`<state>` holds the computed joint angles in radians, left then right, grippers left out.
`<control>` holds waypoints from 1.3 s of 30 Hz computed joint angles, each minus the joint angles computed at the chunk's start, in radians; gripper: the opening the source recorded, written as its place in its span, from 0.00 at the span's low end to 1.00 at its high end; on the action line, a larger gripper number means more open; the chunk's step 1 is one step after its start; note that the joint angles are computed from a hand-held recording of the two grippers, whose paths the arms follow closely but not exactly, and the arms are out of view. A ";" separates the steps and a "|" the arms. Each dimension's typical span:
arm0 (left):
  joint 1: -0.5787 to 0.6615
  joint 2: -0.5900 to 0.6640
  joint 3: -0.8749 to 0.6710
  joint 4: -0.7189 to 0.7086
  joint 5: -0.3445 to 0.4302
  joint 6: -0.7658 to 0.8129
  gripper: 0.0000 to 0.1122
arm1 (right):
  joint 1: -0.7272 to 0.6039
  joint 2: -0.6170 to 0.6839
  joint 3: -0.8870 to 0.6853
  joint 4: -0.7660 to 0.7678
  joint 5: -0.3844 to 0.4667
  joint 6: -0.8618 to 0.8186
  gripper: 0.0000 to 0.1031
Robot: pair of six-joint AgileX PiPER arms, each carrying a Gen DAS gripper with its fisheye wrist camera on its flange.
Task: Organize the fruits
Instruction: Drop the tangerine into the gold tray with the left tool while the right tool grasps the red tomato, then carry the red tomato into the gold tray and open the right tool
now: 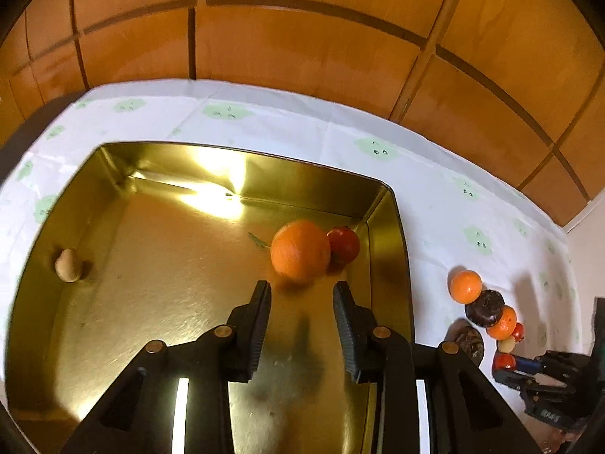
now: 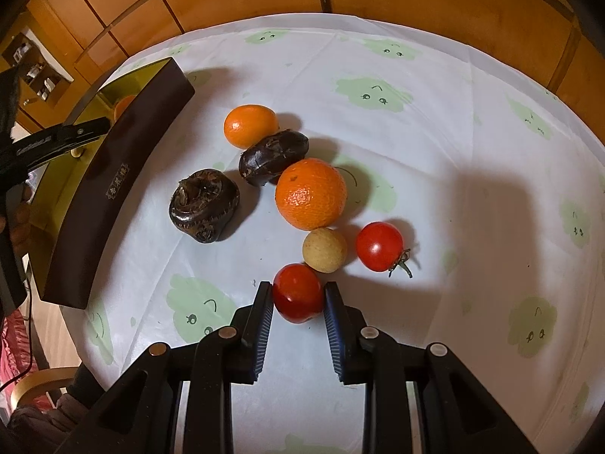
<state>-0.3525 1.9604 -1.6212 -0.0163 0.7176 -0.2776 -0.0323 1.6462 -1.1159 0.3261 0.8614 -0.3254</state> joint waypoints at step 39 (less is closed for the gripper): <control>-0.106 -0.464 0.594 0.462 -0.237 -0.482 0.58 | 0.209 -0.083 0.022 0.060 0.000 0.045 0.26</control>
<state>-0.4587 1.4965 -1.0268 0.4452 0.4809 -0.7598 0.1771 1.5631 -1.0940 0.3857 0.8611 -0.2807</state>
